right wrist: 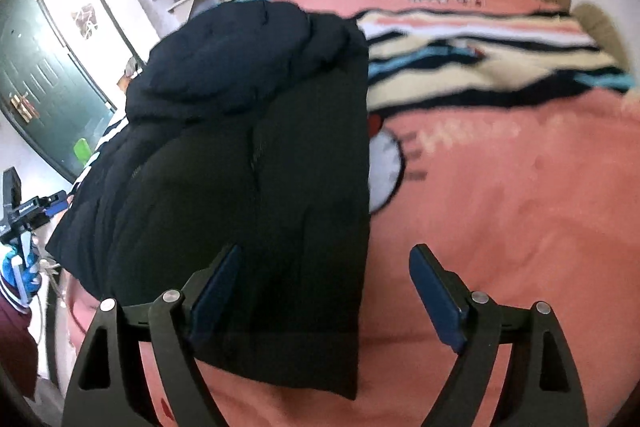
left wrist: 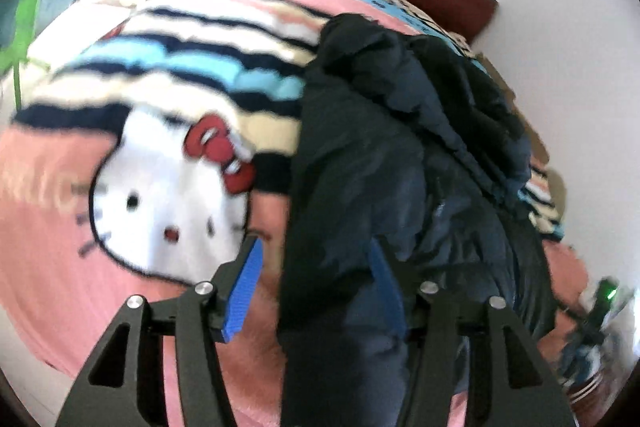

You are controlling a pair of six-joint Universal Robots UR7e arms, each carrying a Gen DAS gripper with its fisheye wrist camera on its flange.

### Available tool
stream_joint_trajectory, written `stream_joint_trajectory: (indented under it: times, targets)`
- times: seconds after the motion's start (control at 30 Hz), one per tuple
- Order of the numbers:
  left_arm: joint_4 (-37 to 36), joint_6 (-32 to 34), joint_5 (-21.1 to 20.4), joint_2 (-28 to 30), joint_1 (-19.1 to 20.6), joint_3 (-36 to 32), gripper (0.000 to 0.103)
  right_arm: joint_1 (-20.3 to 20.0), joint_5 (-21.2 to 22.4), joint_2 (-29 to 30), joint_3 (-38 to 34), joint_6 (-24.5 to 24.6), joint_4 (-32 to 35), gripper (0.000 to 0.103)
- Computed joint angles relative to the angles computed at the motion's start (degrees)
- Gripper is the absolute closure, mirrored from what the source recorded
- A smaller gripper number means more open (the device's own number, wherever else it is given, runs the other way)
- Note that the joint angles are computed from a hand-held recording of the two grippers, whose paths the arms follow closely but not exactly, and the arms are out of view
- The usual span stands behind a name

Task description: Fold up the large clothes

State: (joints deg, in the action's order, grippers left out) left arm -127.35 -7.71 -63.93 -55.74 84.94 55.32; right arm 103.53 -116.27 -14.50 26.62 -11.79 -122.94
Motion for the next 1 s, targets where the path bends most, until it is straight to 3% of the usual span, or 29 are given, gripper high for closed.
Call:
stream_joint_trajectory:
  times: [0.07, 0.2, 0.33, 0.57, 0.77, 0.83, 0.9, 1.0]
  targets:
    - [0.0, -2.3, -3.6, -0.2, 1.4, 0.6, 0.049, -0.6, 1.0, -0.6, 1.8, 1.6, 0.0, 0.017]
    - [-0.7, -5.4, -18.8, -0.7, 5.2, 2.3, 0.049, -2.0, 4.5, -1.9, 5.5, 5.3, -1.3, 0.015]
    - [-0.2, -5.1, -24.8, -0.6, 6.0, 3.8, 0.043, -2.6, 6.8, -2.5, 7.1, 6.5, -1.1, 0.014]
    - [1.9, -4.1, -24.3, -1.9, 5.2, 7.2, 0.038, -2.8, 12.2, -2.3, 6.3, 4.8, 4.0, 0.014]
    - [3.0, -3.9, -21.7, -3.0, 3.6, 10.0, 0.039, -3.7, 15.8, -2.8, 7.5, 5.5, 4.6, 0.039]
    - [2.8, -3.4, -21.4, -3.2, 3.1, 10.7, 0.045, -4.3, 17.9, -3.3, 8.4, 6.1, 4.1, 0.049]
    - [1.3, -2.8, -21.5, -3.4, 2.3, 11.7, 0.066, -4.5, 19.0, -3.3, 8.1, 6.0, 4.4, 0.058]
    - [0.1, -1.5, -18.3, -3.7, 0.5, 12.7, 0.080, -4.6, 21.0, -3.3, 8.2, 5.0, 3.8, 0.079]
